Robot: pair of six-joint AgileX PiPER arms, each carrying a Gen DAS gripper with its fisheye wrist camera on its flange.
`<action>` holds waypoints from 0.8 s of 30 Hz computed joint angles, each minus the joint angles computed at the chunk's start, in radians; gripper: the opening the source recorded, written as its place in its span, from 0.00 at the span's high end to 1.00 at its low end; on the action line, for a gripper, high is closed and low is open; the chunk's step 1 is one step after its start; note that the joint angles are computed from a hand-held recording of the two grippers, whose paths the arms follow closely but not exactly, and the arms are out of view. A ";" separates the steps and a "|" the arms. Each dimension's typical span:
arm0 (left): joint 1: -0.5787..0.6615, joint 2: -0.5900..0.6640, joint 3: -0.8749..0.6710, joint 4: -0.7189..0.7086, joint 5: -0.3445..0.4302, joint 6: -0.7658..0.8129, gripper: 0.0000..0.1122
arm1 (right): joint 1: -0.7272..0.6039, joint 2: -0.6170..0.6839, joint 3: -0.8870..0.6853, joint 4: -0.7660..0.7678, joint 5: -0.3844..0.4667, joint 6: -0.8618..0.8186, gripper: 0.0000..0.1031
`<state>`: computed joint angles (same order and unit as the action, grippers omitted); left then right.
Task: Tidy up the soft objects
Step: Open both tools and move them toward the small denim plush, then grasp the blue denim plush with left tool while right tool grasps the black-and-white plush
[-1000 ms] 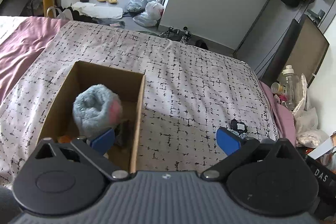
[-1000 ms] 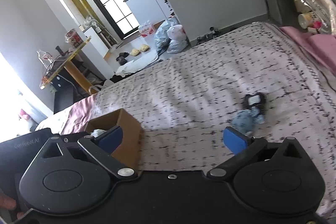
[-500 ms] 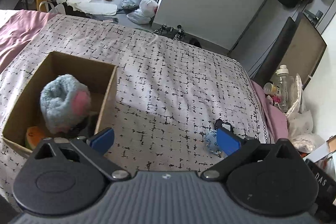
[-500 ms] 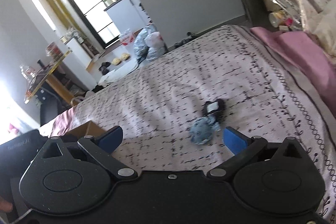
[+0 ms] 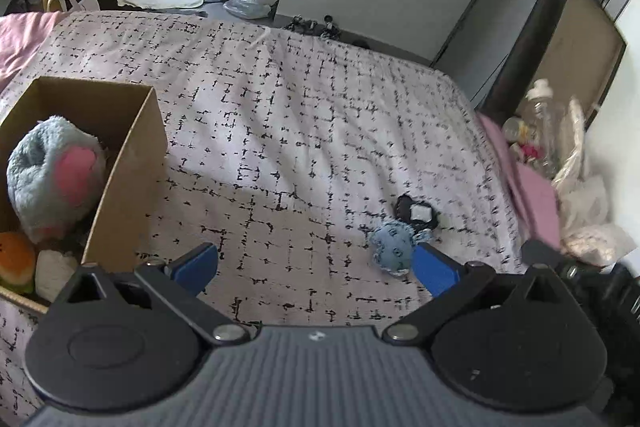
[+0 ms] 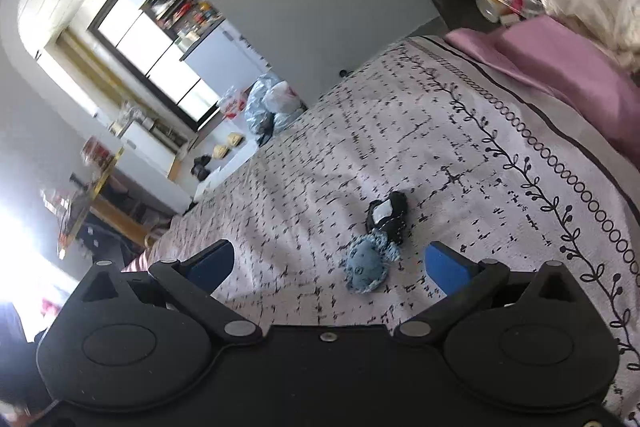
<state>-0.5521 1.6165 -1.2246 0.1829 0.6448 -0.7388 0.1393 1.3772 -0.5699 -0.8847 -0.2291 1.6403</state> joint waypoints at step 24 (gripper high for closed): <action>-0.052 0.366 -0.264 -0.123 -0.047 0.069 0.15 | -0.225 0.332 -0.094 -0.076 -0.260 0.111 0.12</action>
